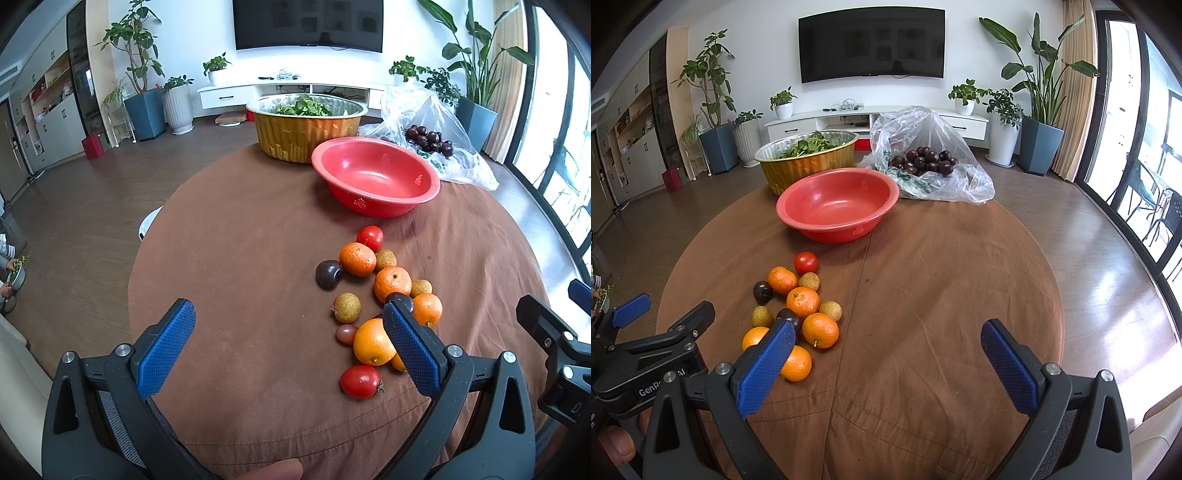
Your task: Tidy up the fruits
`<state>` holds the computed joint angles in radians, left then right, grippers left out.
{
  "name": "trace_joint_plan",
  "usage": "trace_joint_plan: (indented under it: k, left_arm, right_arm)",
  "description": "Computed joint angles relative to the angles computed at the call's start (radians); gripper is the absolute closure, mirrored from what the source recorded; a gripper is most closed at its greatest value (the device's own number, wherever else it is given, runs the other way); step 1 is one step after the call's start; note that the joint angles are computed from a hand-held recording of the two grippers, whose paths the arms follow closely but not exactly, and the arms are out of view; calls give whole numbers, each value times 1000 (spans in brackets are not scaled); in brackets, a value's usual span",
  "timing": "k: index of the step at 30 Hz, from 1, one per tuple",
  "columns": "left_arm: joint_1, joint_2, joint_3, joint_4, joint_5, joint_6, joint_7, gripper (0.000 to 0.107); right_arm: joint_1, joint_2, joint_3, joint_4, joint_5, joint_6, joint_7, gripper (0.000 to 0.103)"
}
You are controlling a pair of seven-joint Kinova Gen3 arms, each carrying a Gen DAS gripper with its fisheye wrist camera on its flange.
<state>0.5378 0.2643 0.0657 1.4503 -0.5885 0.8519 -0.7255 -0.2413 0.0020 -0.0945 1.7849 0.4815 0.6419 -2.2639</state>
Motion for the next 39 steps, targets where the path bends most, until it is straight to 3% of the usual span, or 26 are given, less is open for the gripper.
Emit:
trace_joint_plan:
  k: [5,10,13,15,17,19,21,23,28,30,32,34,39]
  left_arm:
    - [-6,-19,-6,54,-4,-79,-6,5]
    - [-94,-42,17,101,153,-196,-174,5]
    - [-61,-57,-35,146,147,-262,-216,5]
    - [-91,-62,-1,159,161,-269,-290,5]
    - [-139,-45,56,148,197,-232,-371,5]
    - [-161,-59,64,174,241,-248,-452,5]
    - [-239,-63,136,196,303,-269,-533,5]
    - [-287,-35,193,176,337,-224,-615,5]
    - [-221,-19,112,172,469,-229,-772,6]
    - [-215,-10,108,168,488,-241,-774,17]
    - [-215,9,105,145,510,-227,-788,39]
    - [-230,26,116,126,546,-208,-824,51]
    - [-237,40,100,116,640,-191,-919,63]
  right_arm:
    - [1,1,1,1,-5,-1,3,0]
    - [10,-3,7,21,-22,-25,11,0]
    - [30,-3,20,48,-69,-70,63,0]
    - [45,-8,26,66,-93,-96,97,0]
    - [68,-7,34,69,-164,-113,172,0]
    - [85,-7,46,86,-246,-143,253,0]
    - [93,-3,58,96,-327,-162,332,0]
    - [107,3,61,95,-406,-170,413,1]
    - [132,25,63,87,-581,-169,597,6]
    - [132,32,60,84,-594,-164,616,7]
    - [137,35,59,82,-621,-159,643,8]
    - [139,37,58,83,-631,-159,654,8]
    - [153,50,60,69,-684,-136,698,10]
